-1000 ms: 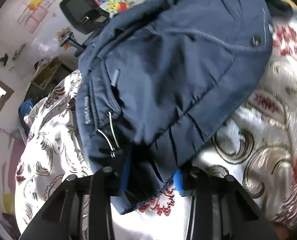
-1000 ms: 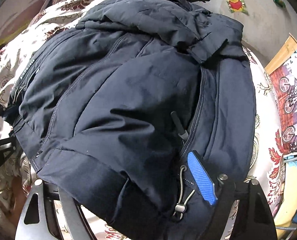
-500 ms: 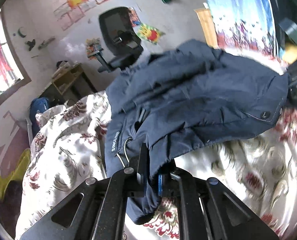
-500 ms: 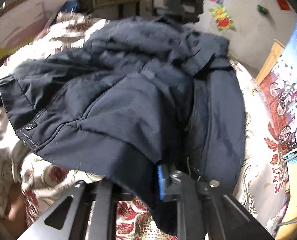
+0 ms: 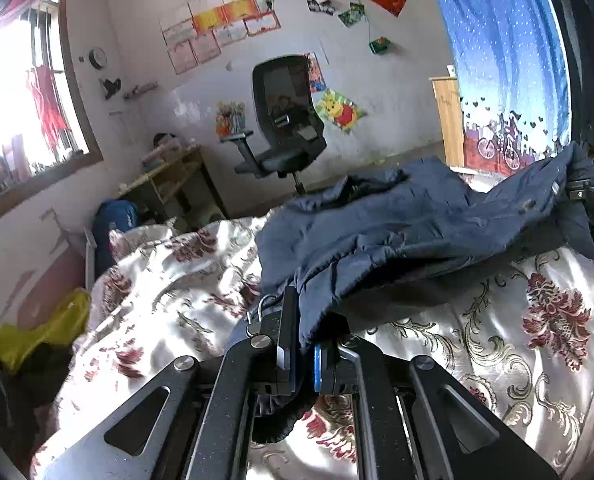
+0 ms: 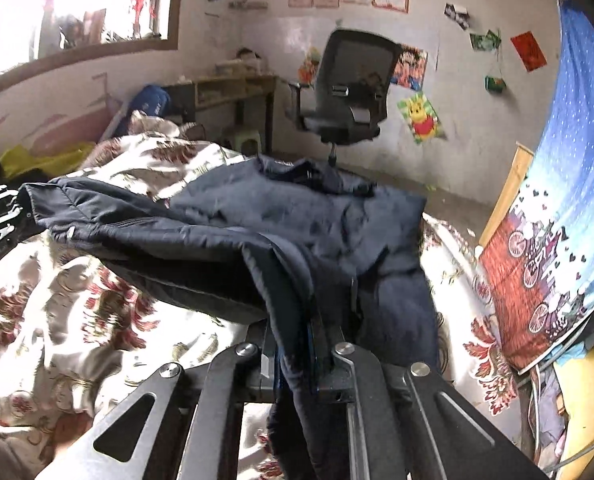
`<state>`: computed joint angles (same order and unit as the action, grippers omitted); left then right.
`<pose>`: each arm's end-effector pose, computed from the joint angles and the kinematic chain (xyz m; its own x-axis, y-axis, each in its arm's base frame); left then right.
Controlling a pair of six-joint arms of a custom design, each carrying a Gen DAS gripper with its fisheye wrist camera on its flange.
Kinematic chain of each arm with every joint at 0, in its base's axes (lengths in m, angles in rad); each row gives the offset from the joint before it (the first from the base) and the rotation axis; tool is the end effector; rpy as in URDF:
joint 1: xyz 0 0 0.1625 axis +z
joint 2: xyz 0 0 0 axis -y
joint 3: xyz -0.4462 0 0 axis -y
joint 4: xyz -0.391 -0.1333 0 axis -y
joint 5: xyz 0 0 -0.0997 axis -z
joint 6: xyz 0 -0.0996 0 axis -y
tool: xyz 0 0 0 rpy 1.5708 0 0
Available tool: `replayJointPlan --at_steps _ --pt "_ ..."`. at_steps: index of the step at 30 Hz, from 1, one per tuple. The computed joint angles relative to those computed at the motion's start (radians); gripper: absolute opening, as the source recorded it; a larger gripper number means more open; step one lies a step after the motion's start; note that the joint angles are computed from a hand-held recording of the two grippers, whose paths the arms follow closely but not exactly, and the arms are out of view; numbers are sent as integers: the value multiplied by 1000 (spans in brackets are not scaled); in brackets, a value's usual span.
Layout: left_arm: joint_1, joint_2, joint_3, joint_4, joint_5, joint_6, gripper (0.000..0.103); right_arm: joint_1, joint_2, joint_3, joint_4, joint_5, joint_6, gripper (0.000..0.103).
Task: Fold large clothes
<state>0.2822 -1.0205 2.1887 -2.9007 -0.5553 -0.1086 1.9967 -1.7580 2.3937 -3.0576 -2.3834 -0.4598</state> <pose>-0.4132 -0.3467 0.1473 -0.3793 0.4357 -0.8163 0.9122 0.3240 -0.2510 0.1996 -0.2924 0.3986 -0.6425 -0.0754 0.7626 -0.6220 0.6325 -0.4615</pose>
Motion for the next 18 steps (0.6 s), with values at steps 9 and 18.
replayJointPlan --at_steps 9,18 --pt "-40 -72 -58 152 16 -50 5 118 2 -67 71 -49 30 8" --pt "30 15 -227 226 16 5 5 51 92 -163 0 -23 -68 8"
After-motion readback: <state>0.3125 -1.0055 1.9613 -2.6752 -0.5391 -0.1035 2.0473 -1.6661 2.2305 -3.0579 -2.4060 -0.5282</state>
